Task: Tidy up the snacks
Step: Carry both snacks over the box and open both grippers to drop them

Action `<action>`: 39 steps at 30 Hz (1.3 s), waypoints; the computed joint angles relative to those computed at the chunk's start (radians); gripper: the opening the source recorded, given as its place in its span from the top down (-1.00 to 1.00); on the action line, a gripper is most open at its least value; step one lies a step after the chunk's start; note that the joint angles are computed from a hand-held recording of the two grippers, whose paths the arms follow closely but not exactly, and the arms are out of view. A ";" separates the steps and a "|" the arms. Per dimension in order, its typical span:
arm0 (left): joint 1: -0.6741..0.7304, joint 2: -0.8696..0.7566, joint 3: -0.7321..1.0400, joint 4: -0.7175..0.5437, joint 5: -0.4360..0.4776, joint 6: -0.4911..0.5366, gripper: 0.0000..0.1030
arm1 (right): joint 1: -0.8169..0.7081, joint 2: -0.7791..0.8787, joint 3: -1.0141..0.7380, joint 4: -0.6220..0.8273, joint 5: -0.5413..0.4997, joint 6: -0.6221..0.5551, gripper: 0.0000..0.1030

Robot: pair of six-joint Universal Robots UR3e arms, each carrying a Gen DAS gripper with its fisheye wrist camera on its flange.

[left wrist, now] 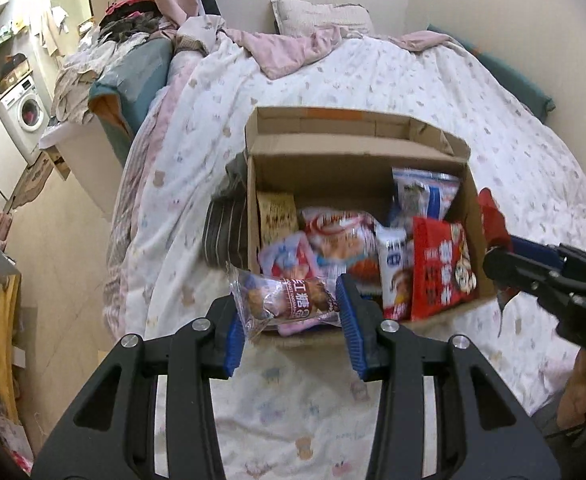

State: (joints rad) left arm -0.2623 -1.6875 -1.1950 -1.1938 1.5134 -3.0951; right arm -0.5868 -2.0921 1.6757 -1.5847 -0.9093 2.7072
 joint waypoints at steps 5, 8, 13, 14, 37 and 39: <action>-0.007 -0.101 0.091 0.028 -0.009 -0.018 0.27 | 0.023 0.100 -0.007 -0.121 -0.004 0.077 0.17; -0.004 -0.137 0.082 0.056 -0.036 -0.023 0.27 | -0.034 0.127 0.022 -0.100 0.113 0.040 0.17; 0.005 -0.190 0.093 0.049 -0.077 -0.037 0.27 | 0.001 0.164 0.092 -0.225 0.091 0.107 0.17; 0.005 -0.197 0.097 0.048 -0.077 -0.041 0.27 | 0.013 0.171 0.097 -0.247 0.082 0.116 0.17; -0.060 -0.286 0.196 0.007 -0.005 -0.061 0.25 | 0.027 0.261 0.113 -0.354 0.084 0.230 -0.05; -0.057 -0.286 0.200 0.002 -0.009 -0.061 0.25 | 0.019 0.255 0.118 -0.349 0.095 0.226 -0.08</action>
State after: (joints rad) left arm -0.3194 -1.9731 -0.9953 -1.1923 1.5046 -3.1559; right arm -0.5673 -1.8374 1.7939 -1.9338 -0.8147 2.9336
